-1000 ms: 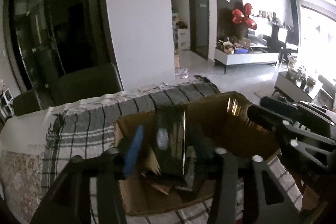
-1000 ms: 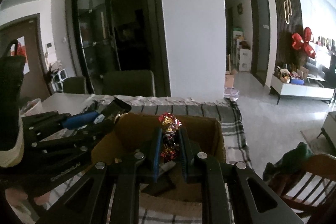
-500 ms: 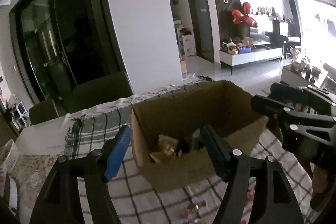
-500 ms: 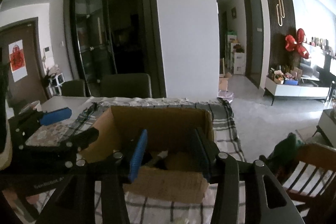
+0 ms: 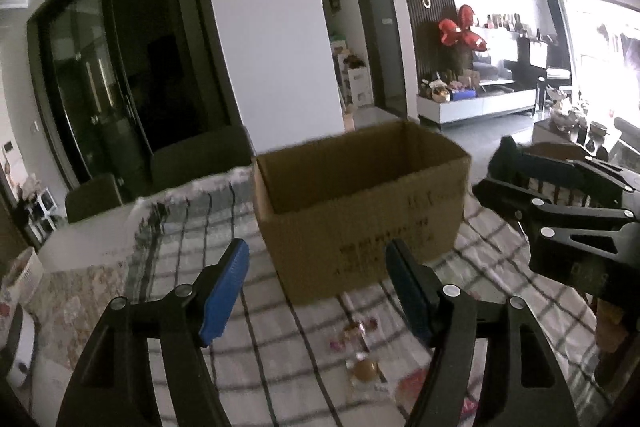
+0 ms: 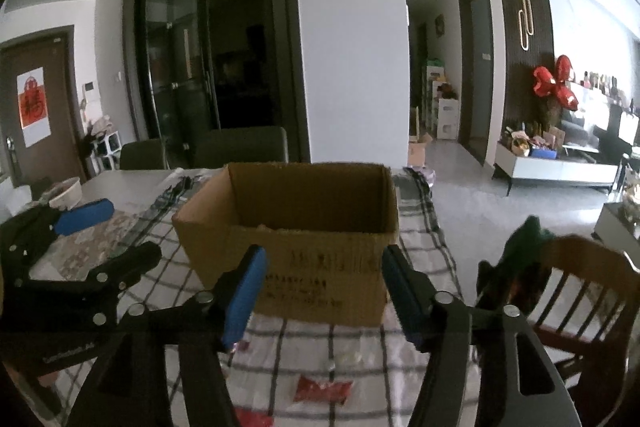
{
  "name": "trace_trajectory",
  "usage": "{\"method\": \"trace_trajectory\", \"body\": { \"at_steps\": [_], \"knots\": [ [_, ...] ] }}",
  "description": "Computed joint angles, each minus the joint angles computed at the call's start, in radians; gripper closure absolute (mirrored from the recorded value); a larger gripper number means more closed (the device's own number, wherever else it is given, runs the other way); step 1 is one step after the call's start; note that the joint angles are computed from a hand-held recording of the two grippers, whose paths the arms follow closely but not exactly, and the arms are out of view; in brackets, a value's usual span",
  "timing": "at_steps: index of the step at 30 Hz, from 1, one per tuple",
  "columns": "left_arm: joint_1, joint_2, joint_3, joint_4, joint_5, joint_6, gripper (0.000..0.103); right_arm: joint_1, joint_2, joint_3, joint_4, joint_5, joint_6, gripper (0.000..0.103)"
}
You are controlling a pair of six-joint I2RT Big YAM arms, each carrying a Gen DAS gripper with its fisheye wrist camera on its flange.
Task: Organize snacks
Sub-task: 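Withdraw both open tools from the box back to the remaining snacks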
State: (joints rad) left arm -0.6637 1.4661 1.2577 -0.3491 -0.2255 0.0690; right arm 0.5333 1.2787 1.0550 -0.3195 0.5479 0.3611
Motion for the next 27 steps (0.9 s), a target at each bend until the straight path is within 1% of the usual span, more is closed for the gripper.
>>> {"method": "trace_trajectory", "body": {
  "at_steps": [4,7,9,13,17,21,27],
  "knots": [
    [-0.011,-0.017,-0.044,-0.006,-0.024,0.002,0.033,0.029,-0.004,-0.026,-0.007,0.029,-0.003,0.041],
    [-0.014,-0.024,-0.069,-0.017,-0.020,-0.012,0.033,0.045,-0.005,-0.043,-0.015,0.045,0.013,0.040],
    [-0.015,-0.029,-0.091,-0.011,-0.020,-0.013,0.033,0.054,-0.004,-0.055,-0.024,0.059,0.028,0.035],
    [-0.021,-0.038,-0.125,-0.010,-0.021,-0.027,0.033,0.080,-0.004,-0.079,-0.030,0.095,0.037,0.035],
    [-0.024,-0.038,-0.150,-0.004,-0.016,-0.046,0.033,0.081,-0.002,-0.097,-0.040,0.066,0.061,0.035],
    [-0.024,-0.023,-0.162,0.002,-0.015,-0.066,0.034,0.076,0.011,-0.108,-0.057,0.040,0.107,0.035],
    [-0.017,0.028,-0.150,-0.017,0.024,-0.086,0.044,0.049,0.046,-0.114,-0.056,-0.021,0.158,0.035]
  ]
}}
